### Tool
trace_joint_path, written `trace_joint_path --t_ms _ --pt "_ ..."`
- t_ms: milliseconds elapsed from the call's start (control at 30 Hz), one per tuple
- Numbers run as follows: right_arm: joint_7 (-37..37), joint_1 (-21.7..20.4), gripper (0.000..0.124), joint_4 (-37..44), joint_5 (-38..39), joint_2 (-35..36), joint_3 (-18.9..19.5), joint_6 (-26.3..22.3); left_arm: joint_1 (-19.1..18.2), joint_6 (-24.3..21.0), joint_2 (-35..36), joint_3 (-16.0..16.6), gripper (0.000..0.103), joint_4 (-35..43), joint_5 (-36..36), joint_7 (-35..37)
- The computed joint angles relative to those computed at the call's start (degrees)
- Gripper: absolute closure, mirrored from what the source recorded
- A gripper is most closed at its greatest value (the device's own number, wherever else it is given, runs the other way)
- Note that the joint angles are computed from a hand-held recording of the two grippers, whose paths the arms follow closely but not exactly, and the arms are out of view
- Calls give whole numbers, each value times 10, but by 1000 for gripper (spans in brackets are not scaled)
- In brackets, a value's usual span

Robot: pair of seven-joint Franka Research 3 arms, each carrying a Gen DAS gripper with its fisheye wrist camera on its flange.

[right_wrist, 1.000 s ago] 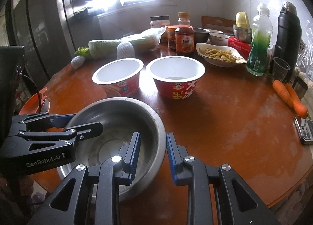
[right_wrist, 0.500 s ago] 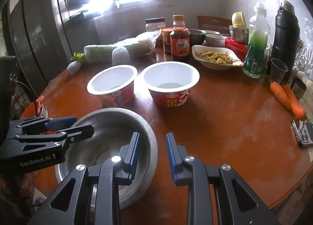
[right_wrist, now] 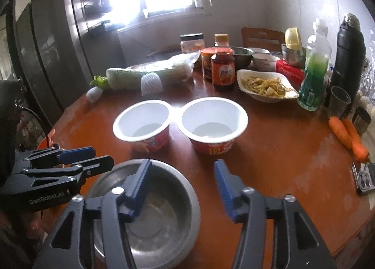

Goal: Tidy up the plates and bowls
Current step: 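Carry the steel bowl with the right tool toward the plate stack, then lower the steel bowl and open the right tool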

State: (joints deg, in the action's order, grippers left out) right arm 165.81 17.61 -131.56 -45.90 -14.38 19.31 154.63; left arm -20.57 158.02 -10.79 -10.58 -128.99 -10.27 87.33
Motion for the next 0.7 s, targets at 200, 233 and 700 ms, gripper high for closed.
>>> trace_joint_path --t_ms 200,233,700 --pt "-20 4 55 21 3 19 -8 12 11 -3 7 -1 55 14 17 -20" --pt "-25 6 55 25 6 23 -10 12 13 -3 9 -1 55 17 18 -22" --pt "-110 44 55 81 67 79 -47 20 35 -13 39 -7 53 54 33 -65"
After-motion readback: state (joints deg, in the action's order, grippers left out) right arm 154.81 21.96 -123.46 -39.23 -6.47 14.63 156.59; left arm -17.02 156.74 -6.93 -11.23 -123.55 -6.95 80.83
